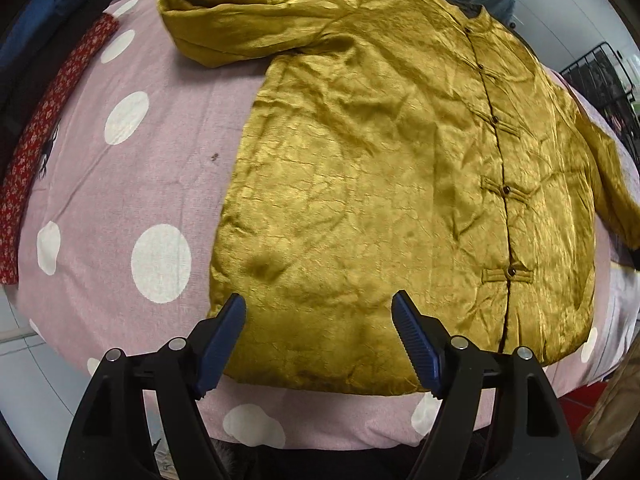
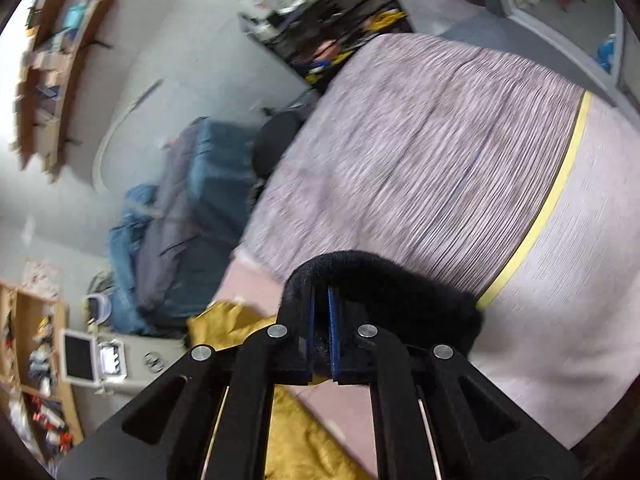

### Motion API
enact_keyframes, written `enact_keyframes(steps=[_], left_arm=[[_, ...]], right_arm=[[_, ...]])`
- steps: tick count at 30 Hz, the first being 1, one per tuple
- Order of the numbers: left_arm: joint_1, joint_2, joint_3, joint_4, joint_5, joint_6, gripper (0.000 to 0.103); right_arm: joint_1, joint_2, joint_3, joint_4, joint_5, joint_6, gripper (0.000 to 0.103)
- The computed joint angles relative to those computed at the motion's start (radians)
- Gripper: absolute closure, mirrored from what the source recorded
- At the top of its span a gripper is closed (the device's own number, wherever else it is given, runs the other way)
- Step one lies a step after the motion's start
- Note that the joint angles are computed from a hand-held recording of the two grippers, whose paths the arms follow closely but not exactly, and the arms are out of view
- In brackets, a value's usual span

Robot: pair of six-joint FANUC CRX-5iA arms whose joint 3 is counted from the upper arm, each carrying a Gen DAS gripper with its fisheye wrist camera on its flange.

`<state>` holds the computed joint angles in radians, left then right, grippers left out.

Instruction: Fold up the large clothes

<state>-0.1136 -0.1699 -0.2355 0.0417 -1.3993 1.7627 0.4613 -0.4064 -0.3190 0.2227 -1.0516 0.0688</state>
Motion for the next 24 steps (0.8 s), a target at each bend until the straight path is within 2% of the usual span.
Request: enact_keyframes(steps=[2, 5, 6, 8, 10, 11, 12, 14, 15, 16, 17, 18, 20, 24], left_arm=[[-0.023, 0.008, 0.015, -0.009, -0.008, 0.008, 0.03], [-0.052, 0.019, 0.036, -0.016, -0.019, 0.029, 0.029], [-0.059, 0.021, 0.042, -0.019, -0.023, 0.035, 0.029], [-0.074, 0.024, 0.052, -0.027, -0.027, 0.051, 0.029], [-0.086, 0.024, 0.058, -0.033, -0.028, 0.071, 0.028], [-0.092, 0.024, 0.06, -0.035, -0.029, 0.081, 0.027], [-0.097, 0.023, 0.06, -0.035, -0.03, 0.091, 0.027], [-0.107, 0.026, 0.061, -0.034, -0.033, 0.108, 0.026], [-0.113, 0.03, 0.062, -0.033, -0.034, 0.115, 0.026], [-0.119, 0.035, 0.062, -0.029, -0.033, 0.118, 0.026], [-0.125, 0.043, 0.063, -0.024, -0.031, 0.12, 0.026], [-0.133, 0.055, 0.067, -0.017, -0.031, 0.121, 0.026], [-0.148, 0.071, 0.075, -0.006, -0.025, 0.121, 0.026], [-0.189, 0.112, 0.113, 0.006, -0.001, 0.109, 0.025]], right_arm=[[-0.081, 0.054, 0.023, -0.043, -0.008, 0.031, 0.097], [-0.134, 0.046, -0.061, -0.047, 0.113, -0.1, 0.097], [-0.134, 0.048, -0.083, -0.025, 0.125, -0.131, 0.097], [-0.117, 0.105, -0.06, 0.036, 0.034, -0.094, 0.097], [-0.087, 0.176, -0.032, 0.114, -0.11, -0.025, 0.096], [-0.103, 0.208, -0.018, 0.113, -0.144, 0.009, 0.095], [-0.119, 0.222, -0.003, 0.081, -0.169, 0.042, 0.095], [-0.154, 0.174, -0.034, 0.018, -0.111, 0.056, 0.093], [-0.156, 0.119, -0.075, 0.011, -0.058, 0.018, 0.087], [-0.15, 0.08, -0.106, 0.02, -0.028, -0.018, 0.062], [-0.131, 0.033, -0.142, 0.044, -0.011, -0.072, 0.026], [-0.096, -0.018, -0.186, 0.091, -0.003, -0.148, 0.018], [-0.045, -0.109, -0.258, 0.136, 0.034, -0.226, 0.016], [0.041, -0.241, -0.334, 0.073, 0.066, -0.279, 0.016]])
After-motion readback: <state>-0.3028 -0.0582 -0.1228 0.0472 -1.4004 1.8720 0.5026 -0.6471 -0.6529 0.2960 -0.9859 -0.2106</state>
